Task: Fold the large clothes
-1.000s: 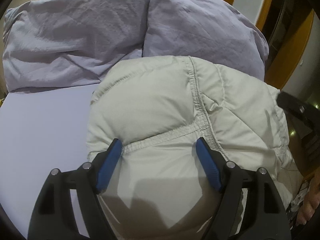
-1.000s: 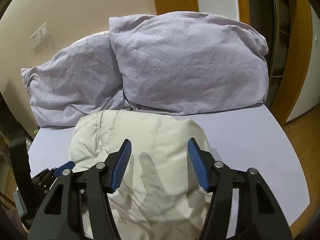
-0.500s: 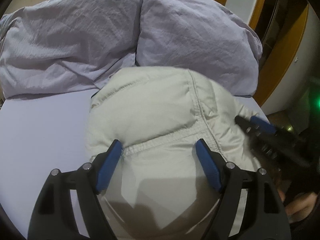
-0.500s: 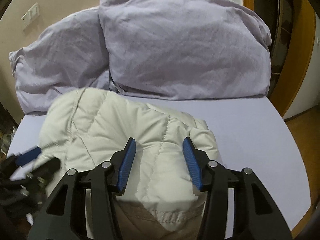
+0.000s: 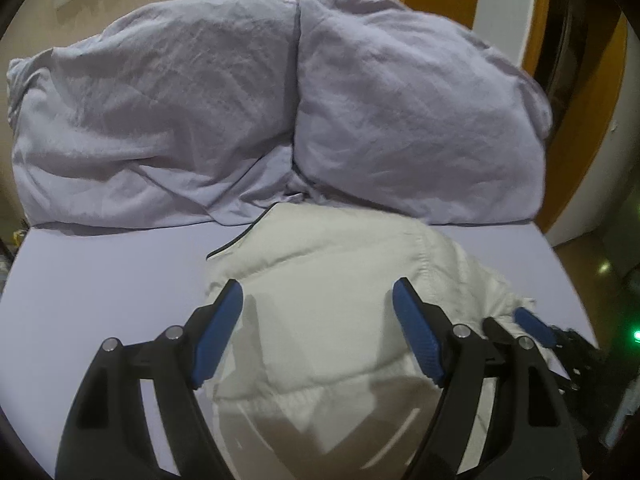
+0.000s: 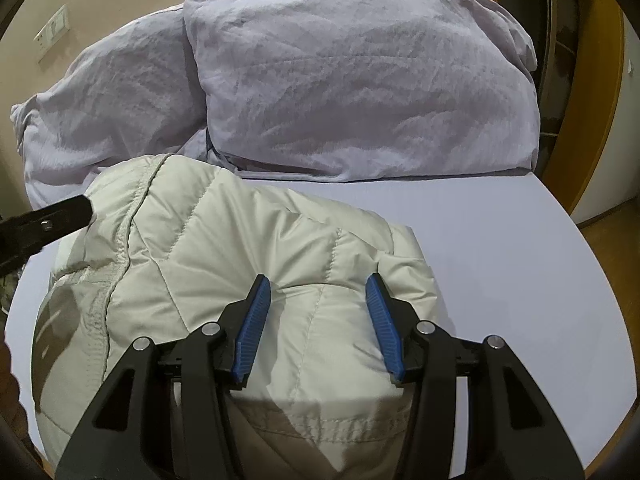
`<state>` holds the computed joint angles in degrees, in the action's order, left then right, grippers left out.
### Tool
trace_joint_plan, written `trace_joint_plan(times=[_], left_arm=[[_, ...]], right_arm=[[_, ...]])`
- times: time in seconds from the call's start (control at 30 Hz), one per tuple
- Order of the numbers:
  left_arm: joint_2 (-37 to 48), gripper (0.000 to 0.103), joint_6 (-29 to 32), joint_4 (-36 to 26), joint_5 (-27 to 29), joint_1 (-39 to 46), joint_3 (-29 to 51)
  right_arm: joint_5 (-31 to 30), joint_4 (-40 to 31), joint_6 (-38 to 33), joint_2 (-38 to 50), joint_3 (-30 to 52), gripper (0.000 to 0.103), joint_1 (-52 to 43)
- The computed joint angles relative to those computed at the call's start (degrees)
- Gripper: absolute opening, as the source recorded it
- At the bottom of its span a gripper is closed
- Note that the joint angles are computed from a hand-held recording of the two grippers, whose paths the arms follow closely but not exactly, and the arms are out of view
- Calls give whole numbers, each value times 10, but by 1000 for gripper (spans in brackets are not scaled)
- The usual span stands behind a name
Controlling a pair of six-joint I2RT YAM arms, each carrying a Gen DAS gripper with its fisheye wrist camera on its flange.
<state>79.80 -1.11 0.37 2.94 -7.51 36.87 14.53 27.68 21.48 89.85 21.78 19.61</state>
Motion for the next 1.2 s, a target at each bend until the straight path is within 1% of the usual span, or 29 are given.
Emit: trace_joint_plan(times=[0.1, 0.17, 0.27, 0.37, 0.4, 0.43, 0.57, 0.7, 0.77, 0.8, 0.83, 0.93, 1.07, 1.2], left_arm=[[23, 82, 1, 37, -18, -8, -15], [32, 83, 9, 61, -30, -16, -25], [52, 84, 20, 89, -46, -23, -33], [69, 84, 25, 109, -51, -24, -37], [74, 84, 26, 114, -50, -23, -38], [77, 84, 26, 118, -51, -24, -39], [91, 84, 26, 128, -51, -26, -37], [97, 84, 26, 139, -40, -20, -40], [99, 85, 27, 147, -30, -14, -44], [99, 85, 27, 151, -27, -13, -46], [99, 85, 27, 154, -26, -14, -47], [102, 85, 28, 164, -28, -16, -51], [108, 86, 27, 178, -24, -15, -55], [114, 87, 28, 193, -25, -17, -59]], right_arm=[[-3, 12, 2, 5, -5, 52, -1], [-1, 13, 2, 5, -5, 53, 0], [-2, -12, 6, -9, 1, 54, -2], [-2, -44, 8, -28, 14, 65, -2], [-1, -55, 8, -36, 20, 70, 0], [1, -59, 7, -40, 23, 71, 1], [16, -65, -2, -48, 45, 71, 2], [23, -65, -6, -16, 65, 71, -10], [13, -54, -2, 12, 68, 71, -18], [11, -32, -3, 25, 61, 71, -20], [14, -15, -5, 33, 56, 71, -19], [23, 7, -11, 51, 52, 71, -14], [21, 56, -16, 85, 46, 72, -17], [20, 89, -13, 109, 43, 74, -20]])
